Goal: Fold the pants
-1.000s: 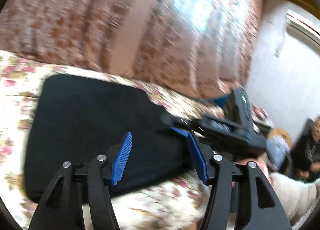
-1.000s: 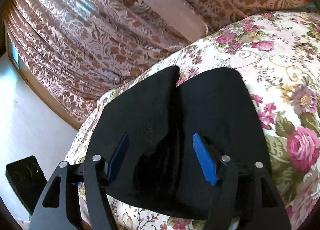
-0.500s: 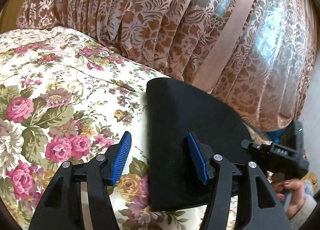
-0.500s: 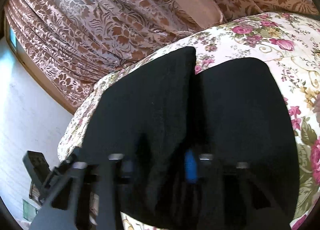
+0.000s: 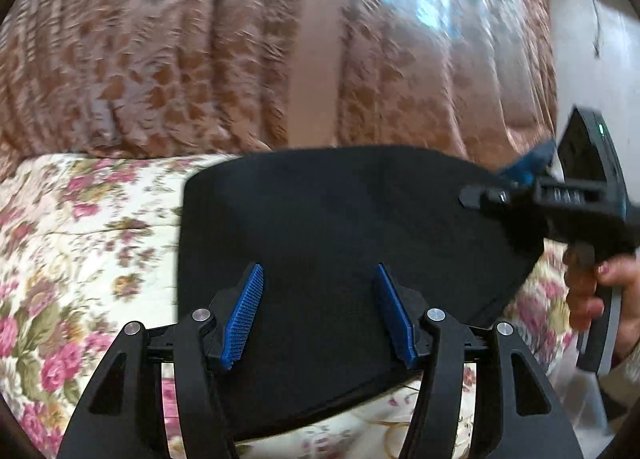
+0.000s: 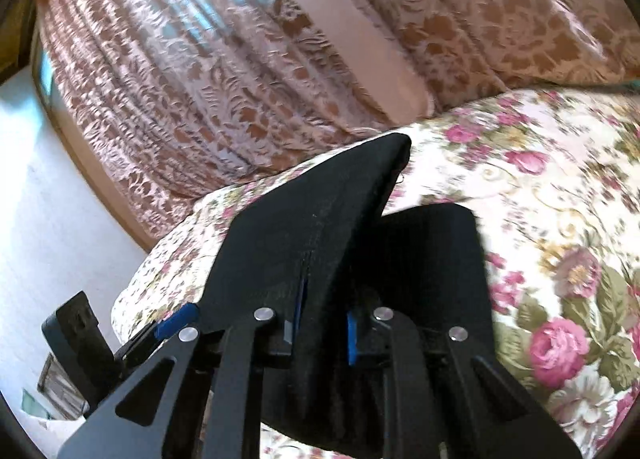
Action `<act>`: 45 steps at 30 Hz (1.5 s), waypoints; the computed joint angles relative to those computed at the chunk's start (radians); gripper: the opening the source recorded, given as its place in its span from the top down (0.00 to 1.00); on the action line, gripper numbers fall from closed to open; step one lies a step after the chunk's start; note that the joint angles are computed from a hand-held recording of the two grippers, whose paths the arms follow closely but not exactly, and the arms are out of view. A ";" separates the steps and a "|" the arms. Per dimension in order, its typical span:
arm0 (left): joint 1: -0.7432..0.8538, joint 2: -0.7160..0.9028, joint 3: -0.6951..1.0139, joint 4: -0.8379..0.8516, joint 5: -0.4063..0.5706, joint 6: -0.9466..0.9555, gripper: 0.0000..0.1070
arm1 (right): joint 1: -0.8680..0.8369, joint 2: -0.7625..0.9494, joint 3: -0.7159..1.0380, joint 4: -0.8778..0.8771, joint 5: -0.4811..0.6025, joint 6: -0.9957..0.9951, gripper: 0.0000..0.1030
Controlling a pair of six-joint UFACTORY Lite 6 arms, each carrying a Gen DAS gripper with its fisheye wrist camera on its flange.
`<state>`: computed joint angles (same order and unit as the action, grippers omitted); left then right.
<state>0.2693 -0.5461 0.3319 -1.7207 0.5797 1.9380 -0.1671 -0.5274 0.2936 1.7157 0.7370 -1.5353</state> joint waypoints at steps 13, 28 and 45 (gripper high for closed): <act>-0.092 0.016 -0.038 -0.044 -0.075 0.056 0.36 | -0.133 0.131 -0.102 0.109 0.069 -0.181 0.68; -0.011 0.526 0.689 0.531 -0.030 -0.788 0.32 | 0.386 0.220 0.344 -0.351 -0.590 0.326 0.86; -0.183 1.004 1.017 0.842 -0.252 -1.072 0.43 | 0.230 0.789 0.597 0.320 -0.371 -0.305 0.96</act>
<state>0.0864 0.4574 1.3485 -0.8790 0.3277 0.8656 0.0627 0.2613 0.8903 2.0359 0.3659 -1.8407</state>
